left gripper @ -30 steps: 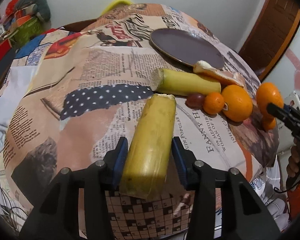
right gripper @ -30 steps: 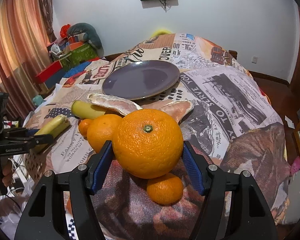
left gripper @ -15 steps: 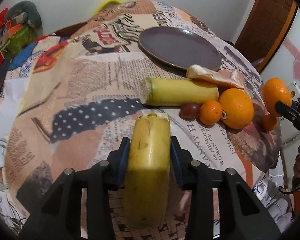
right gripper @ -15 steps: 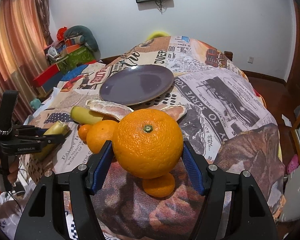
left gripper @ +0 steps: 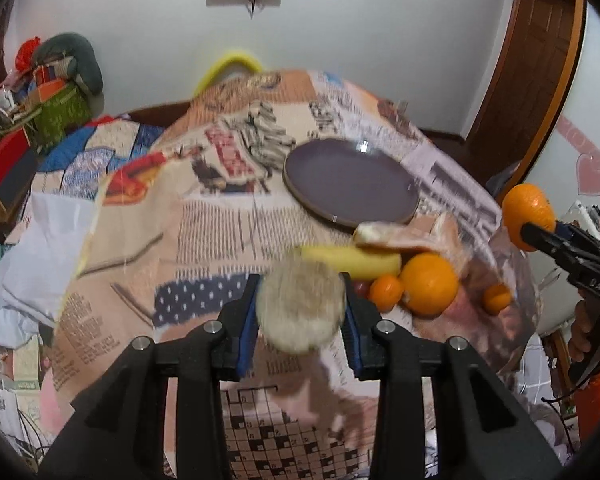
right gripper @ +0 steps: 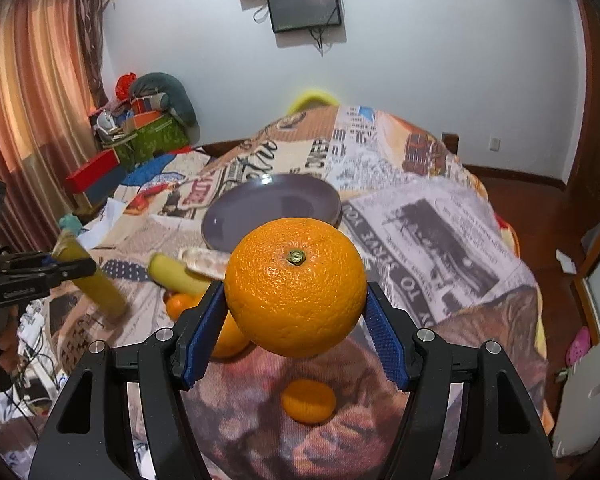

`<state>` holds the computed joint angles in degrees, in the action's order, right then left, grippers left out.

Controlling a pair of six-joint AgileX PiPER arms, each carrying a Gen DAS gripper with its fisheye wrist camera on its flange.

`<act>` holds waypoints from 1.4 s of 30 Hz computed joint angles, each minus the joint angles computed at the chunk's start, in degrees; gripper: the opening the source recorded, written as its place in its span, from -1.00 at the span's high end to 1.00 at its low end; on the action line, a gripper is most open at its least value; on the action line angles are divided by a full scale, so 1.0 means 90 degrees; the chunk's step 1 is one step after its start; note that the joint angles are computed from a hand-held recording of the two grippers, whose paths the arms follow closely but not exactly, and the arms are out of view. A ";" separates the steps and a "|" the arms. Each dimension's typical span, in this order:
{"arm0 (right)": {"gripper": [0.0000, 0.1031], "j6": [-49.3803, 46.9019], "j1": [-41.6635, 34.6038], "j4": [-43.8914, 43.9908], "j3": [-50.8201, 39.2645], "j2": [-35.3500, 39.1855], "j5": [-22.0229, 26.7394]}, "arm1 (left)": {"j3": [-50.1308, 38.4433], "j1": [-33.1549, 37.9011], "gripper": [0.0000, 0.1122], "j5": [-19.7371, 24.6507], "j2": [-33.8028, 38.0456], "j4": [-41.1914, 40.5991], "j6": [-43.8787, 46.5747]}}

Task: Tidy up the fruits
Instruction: 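Lift the corn cob with the left tool while the right tool carries the orange toward the plate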

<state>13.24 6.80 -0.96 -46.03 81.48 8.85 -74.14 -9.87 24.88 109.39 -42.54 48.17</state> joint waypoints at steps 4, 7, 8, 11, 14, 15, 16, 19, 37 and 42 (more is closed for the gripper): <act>-0.27 0.0281 -0.0014 -0.0334 -0.0183 0.0031 0.0001 | -0.0211 -0.0038 0.36 0.0051 -0.0069 -0.0358 0.0235; -0.27 0.0001 -0.0066 -0.0097 -0.0380 0.0152 -0.0016 | -0.0496 -0.0131 0.36 0.0093 -0.0016 -0.0448 0.0193; -0.27 0.0049 -0.0066 -0.0161 -0.0406 0.0165 -0.0027 | -0.0595 -0.0153 0.36 0.0132 0.0012 -0.0473 0.0172; -0.26 -0.0067 -0.0100 -0.0132 -0.0623 0.0326 -0.0016 | -0.0916 -0.0219 0.36 0.0223 0.0124 -0.0579 0.0169; -0.27 -0.0166 -0.0126 -0.0118 -0.0860 0.0518 -0.0002 | -0.1280 -0.0325 0.36 0.0268 0.0282 -0.0532 0.0046; -0.27 -0.0273 -0.0145 -0.0036 -0.0937 0.0582 -0.0001 | -0.1398 -0.0342 0.36 0.0299 0.0348 -0.0524 0.0006; -0.27 -0.0409 -0.0168 0.0068 -0.1022 0.0661 -0.0006 | -0.1553 -0.0358 0.36 0.0351 0.0432 -0.0491 -0.0071; -0.27 -0.0868 -0.0249 0.0429 -0.1288 0.0899 0.0008 | -0.2074 -0.0414 0.36 0.0513 0.0738 -0.0344 -0.0365; -0.26 -0.2240 -0.0519 0.1370 -0.2915 0.2407 0.0169 | -0.5466 -0.0764 0.36 0.1560 0.2991 0.1004 -0.1933; -0.26 -0.2712 -0.0578 0.1725 -0.3401 0.2869 0.0382 | -0.6983 -0.0810 0.36 0.2320 0.3886 0.1480 -0.2558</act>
